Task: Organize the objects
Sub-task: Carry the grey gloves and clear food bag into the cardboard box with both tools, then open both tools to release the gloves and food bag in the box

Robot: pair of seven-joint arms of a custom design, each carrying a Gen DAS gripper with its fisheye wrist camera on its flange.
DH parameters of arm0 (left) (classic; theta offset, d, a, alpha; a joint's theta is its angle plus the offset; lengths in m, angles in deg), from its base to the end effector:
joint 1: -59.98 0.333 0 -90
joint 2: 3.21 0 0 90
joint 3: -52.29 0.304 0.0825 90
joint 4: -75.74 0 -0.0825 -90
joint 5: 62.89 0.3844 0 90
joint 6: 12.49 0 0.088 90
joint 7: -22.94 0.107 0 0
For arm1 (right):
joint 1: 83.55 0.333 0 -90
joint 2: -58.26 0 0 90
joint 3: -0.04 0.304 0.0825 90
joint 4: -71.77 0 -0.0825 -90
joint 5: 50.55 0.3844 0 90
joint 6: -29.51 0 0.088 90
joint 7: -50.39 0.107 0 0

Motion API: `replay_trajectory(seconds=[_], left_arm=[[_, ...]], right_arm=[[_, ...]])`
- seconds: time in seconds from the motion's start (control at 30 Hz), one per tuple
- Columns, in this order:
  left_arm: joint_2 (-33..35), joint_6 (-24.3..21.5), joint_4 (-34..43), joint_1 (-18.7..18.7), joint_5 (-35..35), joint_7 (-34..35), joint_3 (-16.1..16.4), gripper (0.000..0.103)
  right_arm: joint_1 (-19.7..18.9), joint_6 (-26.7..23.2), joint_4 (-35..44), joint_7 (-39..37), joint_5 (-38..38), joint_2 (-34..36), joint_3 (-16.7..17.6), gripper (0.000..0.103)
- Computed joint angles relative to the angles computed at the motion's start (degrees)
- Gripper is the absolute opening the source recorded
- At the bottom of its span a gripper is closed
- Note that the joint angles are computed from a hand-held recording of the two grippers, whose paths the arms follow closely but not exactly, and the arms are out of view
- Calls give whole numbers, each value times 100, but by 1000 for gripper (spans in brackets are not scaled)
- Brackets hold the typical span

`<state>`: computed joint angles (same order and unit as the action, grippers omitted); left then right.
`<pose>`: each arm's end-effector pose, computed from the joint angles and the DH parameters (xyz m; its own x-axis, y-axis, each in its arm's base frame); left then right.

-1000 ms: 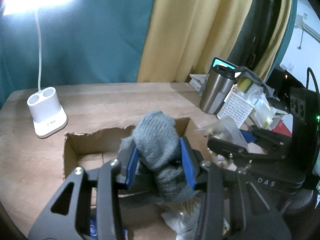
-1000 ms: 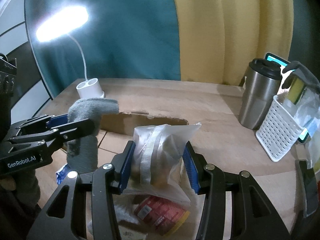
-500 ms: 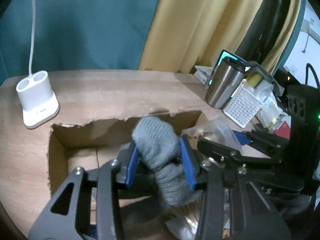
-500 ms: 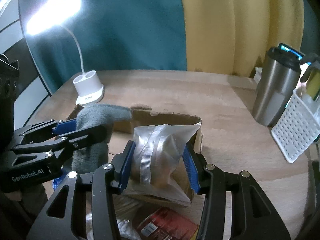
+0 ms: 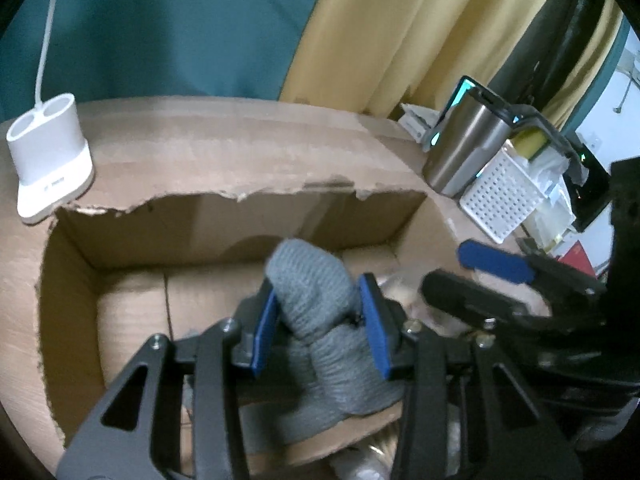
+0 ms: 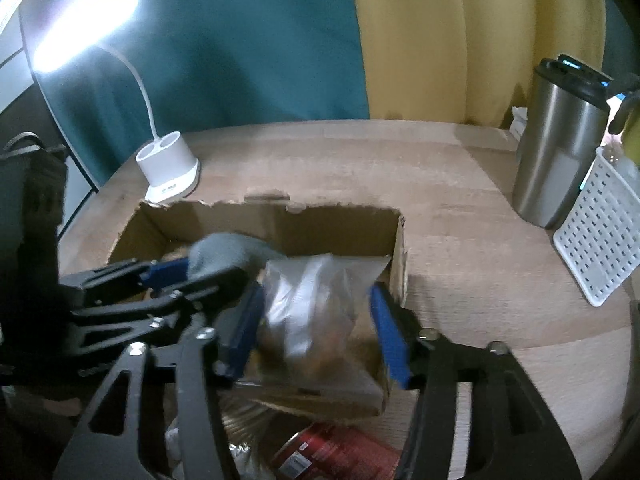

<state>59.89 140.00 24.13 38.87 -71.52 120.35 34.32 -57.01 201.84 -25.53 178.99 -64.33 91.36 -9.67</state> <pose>0.7181 -0.4122 0.2974 -0.4992 -0.8017 0.3288 -0.7624 0.2259 -0.6064 0.6747 0.2430 0.3370 -0.0211 -0.9836 -0.1792 -0.7398 0.1359 -0.6589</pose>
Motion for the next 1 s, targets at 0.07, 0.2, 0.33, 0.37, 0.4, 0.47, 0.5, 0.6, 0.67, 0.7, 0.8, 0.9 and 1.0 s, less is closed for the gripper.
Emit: replay_trajectory(seconds=[0.07,0.2,0.33,0.37,0.4,0.47,0.5,0.6,0.67,0.7,0.8,0.9,1.0], left_arm=[[15,-37,45,-31,26,-45,36,42],[341,-511,704,-226,191,-226,205,43],[663,-959,1314,-373,316,-282,299,46],[795,-1099,1554,-416,344,-319,330,46],[821,-1131,1595,-422,350,-326,340,47],[918,-1233,1788,-459,379,-343,366,48],[957,-1272,1867,-469,380,-348,368,49],[655,-962,1331,-406,360,-320,360,60],[351,-632,803,-368,395,-335,388,62],[201,-464,543,-350,423,-340,397,63],[-246,57,-222,-289,520,-387,425,67],[-640,592,-902,-262,673,-490,494,67],[-901,918,-1344,-193,768,-560,476,67]], right_arm=[[74,153,-148,44,-62,-100,-102,65],[411,261,-267,317,-211,-142,-547,65],[425,61,-296,567,-256,-113,-643,65],[438,3,-312,640,-300,-108,-679,65],[396,-18,-327,677,-322,-109,-646,65],[319,-16,-366,742,-355,-116,-583,65],[307,-9,-396,771,-387,-128,-576,65],[321,59,-514,870,-487,-188,-608,65],[397,93,-565,990,-565,-216,-698,65],[431,115,-595,1045,-608,-235,-743,65],[604,167,-712,1265,-776,-311,-943,65],[782,210,-839,1498,-979,-403,-1133,65],[992,243,-986,1782,-1233,-512,-1347,65]])
